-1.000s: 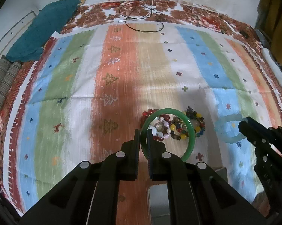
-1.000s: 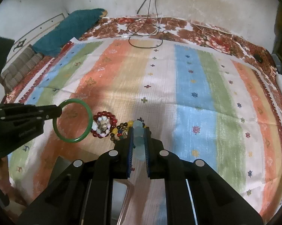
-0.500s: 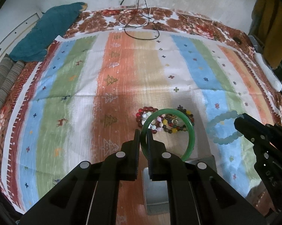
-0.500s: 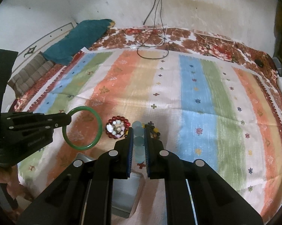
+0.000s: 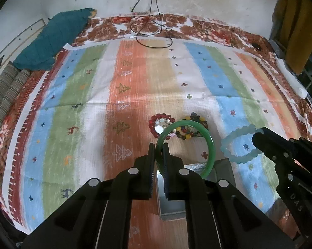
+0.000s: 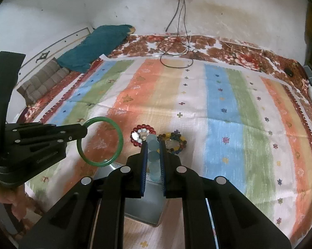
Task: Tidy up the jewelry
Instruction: 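Carry the green bangle with the left tool while the right tool carries the blue bracelet over the tin, then open the left tool over the tin while the right tool releases the blue bracelet into it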
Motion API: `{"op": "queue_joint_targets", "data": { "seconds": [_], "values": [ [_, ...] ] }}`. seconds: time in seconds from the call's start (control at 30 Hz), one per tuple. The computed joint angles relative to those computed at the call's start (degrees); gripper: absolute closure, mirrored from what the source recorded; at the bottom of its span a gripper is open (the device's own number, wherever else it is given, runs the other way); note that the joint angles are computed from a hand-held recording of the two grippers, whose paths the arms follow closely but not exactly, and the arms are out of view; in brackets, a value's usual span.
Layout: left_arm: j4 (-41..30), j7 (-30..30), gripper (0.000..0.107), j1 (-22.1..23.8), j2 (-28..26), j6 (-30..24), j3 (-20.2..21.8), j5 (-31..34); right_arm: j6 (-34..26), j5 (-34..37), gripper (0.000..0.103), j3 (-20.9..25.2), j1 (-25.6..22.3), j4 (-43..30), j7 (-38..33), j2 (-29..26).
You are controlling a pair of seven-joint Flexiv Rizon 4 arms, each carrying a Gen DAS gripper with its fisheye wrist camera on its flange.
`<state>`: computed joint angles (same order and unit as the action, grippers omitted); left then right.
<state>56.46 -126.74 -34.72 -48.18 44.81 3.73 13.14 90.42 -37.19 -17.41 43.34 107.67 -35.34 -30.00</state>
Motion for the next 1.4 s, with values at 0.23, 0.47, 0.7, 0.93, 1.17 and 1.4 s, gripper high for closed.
{"op": "queue_joint_targets", "data": {
  "seconds": [0.23, 0.47, 0.7, 0.93, 1.17, 1.4],
  "values": [
    [2.4, -0.45, 0.1, -0.99, 1.46, 0.68, 0.12, 0.98, 1.19, -1.4, 0.091, -4.45, 4.03, 2.84, 1.83, 1.11],
    [4.49, -1.08, 0.099, -1.32, 2.74, 1.34, 0.01, 1.75, 2.07, -0.45, 0.091, -5.94, 5.86, 4.88, 1.68, 1.86],
    [5.32, -0.7, 0.098, -1.52, 3.17, 1.1, -0.37, 1.96, 1.95, 1.06, 0.091, -4.46, 5.47, 5.54, 0.32, 2.33],
    [4.01, -0.45, 0.084, -1.08, 2.29, -1.28, -0.75, 0.48, 0.35, 1.77, 0.072, -1.17, 2.69, 4.34, 0.23, 1.99],
    [4.85, -2.85, 0.07, -0.5, 3.03, -1.56, -0.3, 0.88, -3.21, 1.4, 0.067, 4.27, -2.33, 2.4, -0.02, 1.27],
    [2.51, -2.04, 0.062, 0.68, 1.41, -3.28, -0.84, -0.24, -6.11, 1.89, 0.059, 9.36, -7.14, -0.15, -0.47, 0.06]
  ]
}}
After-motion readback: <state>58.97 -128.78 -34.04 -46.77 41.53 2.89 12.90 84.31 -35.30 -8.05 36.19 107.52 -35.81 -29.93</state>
